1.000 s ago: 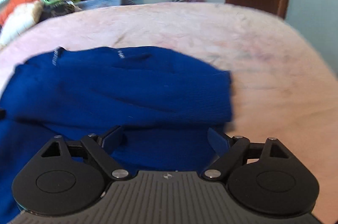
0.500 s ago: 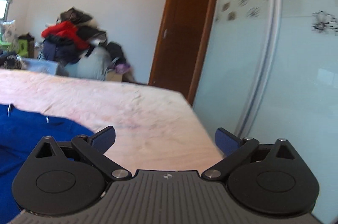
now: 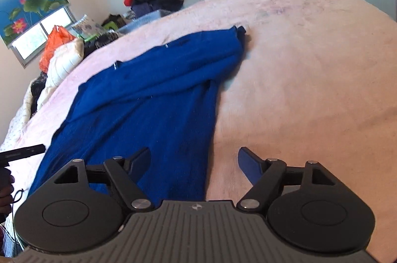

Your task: Fold small clothes

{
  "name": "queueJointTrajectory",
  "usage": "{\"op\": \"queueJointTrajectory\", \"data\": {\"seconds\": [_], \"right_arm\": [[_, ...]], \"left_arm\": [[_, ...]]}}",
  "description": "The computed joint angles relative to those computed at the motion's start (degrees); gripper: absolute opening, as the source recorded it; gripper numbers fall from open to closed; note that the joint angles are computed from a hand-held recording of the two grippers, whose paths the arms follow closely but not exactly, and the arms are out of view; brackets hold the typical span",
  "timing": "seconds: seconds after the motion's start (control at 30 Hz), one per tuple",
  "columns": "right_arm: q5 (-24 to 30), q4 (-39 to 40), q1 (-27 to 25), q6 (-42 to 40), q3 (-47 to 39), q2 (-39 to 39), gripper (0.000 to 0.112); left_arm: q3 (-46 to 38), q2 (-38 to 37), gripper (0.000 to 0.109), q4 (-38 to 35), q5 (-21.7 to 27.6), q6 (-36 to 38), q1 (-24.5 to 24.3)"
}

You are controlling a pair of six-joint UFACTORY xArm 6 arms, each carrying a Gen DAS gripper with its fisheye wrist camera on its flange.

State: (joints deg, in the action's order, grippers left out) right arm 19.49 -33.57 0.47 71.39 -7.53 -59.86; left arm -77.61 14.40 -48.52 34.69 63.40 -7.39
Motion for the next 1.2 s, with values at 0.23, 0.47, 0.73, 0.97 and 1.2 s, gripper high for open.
{"op": "queueJointTrajectory", "data": {"seconds": [0.23,0.47,0.73,0.97,1.2], "right_arm": [[1.7,1.2,9.0,-3.8,-2.3,2.4,0.066],[-3.0,2.9,5.8,-4.3,-2.5,5.4,0.01],[-5.5,-11.6,-2.1,3.0,-8.4,11.0,0.008],[12.2,-18.3,2.2,6.3,-16.3,18.5,0.029],[30.0,-27.5,18.7,11.3,-19.8,16.5,0.062]], "left_arm": [[-6.4,3.8,0.101,-1.5,21.9,-0.3,6.1],[-8.1,5.0,0.006,-0.8,22.9,-2.4,3.9],[-11.7,5.7,0.006,-9.0,14.7,1.0,-0.4],[-18.3,11.8,0.007,1.4,12.9,-10.1,-2.5],[-10.4,5.6,0.041,0.0,15.4,-6.4,1.6]]}}
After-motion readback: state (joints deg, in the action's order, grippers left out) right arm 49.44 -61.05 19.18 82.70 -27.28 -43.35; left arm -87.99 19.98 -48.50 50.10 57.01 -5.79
